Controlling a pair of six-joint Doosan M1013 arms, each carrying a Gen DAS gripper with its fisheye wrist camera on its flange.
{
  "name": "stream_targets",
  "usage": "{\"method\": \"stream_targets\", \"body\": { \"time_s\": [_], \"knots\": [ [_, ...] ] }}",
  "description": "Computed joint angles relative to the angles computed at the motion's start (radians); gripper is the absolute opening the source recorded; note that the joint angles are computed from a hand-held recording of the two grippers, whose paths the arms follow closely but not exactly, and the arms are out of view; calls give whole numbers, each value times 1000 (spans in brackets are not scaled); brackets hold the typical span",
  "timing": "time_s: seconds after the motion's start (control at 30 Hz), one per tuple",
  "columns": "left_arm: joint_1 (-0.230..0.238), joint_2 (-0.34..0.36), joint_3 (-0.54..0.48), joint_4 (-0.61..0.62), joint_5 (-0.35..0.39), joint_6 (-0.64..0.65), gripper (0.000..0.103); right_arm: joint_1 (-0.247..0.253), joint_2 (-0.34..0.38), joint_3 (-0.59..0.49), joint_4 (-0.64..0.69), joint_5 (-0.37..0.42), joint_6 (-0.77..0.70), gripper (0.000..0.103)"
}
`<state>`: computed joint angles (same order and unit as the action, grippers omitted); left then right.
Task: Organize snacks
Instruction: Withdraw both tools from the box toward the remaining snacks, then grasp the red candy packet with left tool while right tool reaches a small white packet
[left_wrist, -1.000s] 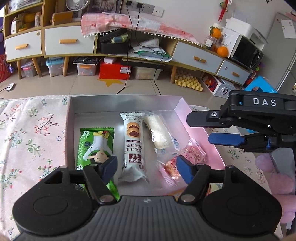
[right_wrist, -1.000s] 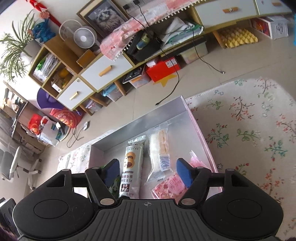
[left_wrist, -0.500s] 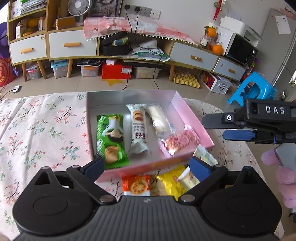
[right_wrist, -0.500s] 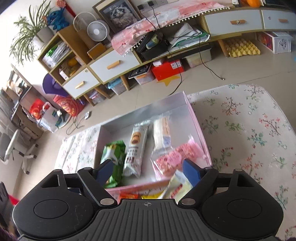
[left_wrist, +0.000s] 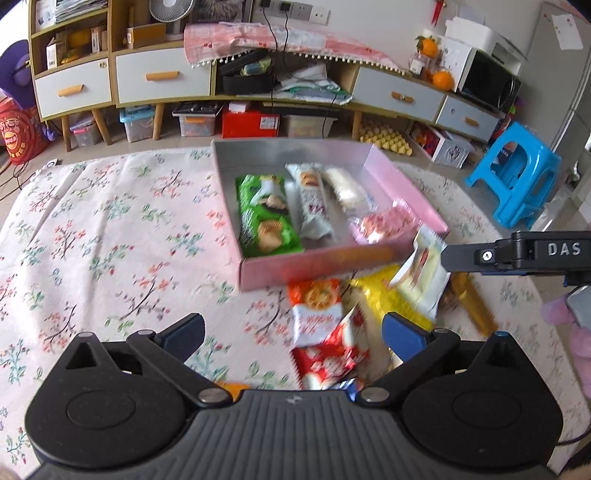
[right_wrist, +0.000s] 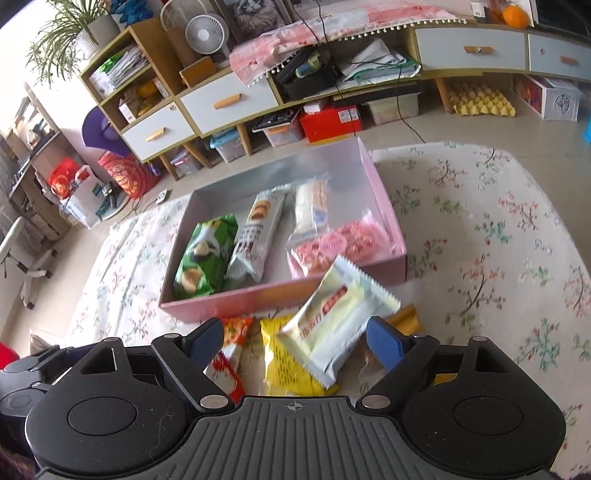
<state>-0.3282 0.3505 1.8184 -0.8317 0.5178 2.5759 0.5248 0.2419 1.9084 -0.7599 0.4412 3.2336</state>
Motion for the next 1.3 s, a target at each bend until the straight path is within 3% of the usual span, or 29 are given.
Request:
{"method": "stream_targets", "body": {
  "time_s": [0.3, 0.7, 1.07, 1.3],
  "knots": [
    [35, -16, 37, -4, 23, 86, 103, 36, 14, -3, 24, 22, -108, 86],
    [81, -24, 69, -32, 122, 277, 95, 46, 46, -14, 56, -68, -251, 86],
    [87, -16, 62, -12, 202, 306, 58, 72, 89, -30, -57, -120, -272, 86],
    [78, -9, 55, 14, 241, 319, 47, 73, 112, -39, -104, -151, -237, 85]
  ]
}}
